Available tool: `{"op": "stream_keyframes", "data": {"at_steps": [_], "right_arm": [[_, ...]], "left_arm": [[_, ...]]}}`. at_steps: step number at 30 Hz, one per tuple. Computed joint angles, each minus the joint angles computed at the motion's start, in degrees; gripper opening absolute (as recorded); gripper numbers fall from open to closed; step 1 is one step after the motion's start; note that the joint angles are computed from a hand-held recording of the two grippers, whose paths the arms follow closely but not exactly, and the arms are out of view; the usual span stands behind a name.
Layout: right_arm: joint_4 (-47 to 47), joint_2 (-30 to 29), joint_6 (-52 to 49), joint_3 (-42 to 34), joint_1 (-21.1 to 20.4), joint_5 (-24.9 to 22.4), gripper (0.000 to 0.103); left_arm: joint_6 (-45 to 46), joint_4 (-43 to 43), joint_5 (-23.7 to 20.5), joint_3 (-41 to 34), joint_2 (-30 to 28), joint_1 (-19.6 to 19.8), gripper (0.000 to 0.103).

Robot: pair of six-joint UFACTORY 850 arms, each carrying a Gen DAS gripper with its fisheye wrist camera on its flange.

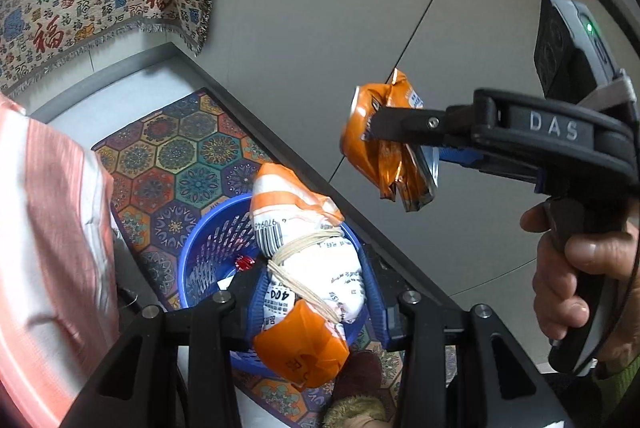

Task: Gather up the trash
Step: 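Carry the wrapper and can to the blue wastebasket and open both grippers, then return both grippers above the table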

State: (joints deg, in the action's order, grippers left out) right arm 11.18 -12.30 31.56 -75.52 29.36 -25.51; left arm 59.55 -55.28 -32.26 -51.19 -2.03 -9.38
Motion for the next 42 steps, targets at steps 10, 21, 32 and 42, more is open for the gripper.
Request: {"op": "stream_keyframes", "data": {"at_steps": [10, 21, 32, 42], "right_arm": [[-8.1, 1.9, 11.2, 2.0, -0.2, 3.7, 0.081], [-37.0, 1.1, 31.0, -2.8, 4.4, -4.0, 0.099], [-42.8, -6.3, 23.7, -14.5, 16.1, -6.8, 0.1], [-22.8, -24.9, -5.2, -36.8, 28.2, -11.2, 0.1]], "left_arm": [[1.4, -2.0, 4.5, -0.3, -2.1, -1.5, 0.073], [-2.8, 2.8, 4.7, 7.2, 15.4, 2.4, 0.073], [-4.9, 16.2, -2.7, 14.7, 28.3, 28.0, 0.073], [6.6, 16.5, -2.7, 12.0, 22.2, 50.8, 0.073]]}}
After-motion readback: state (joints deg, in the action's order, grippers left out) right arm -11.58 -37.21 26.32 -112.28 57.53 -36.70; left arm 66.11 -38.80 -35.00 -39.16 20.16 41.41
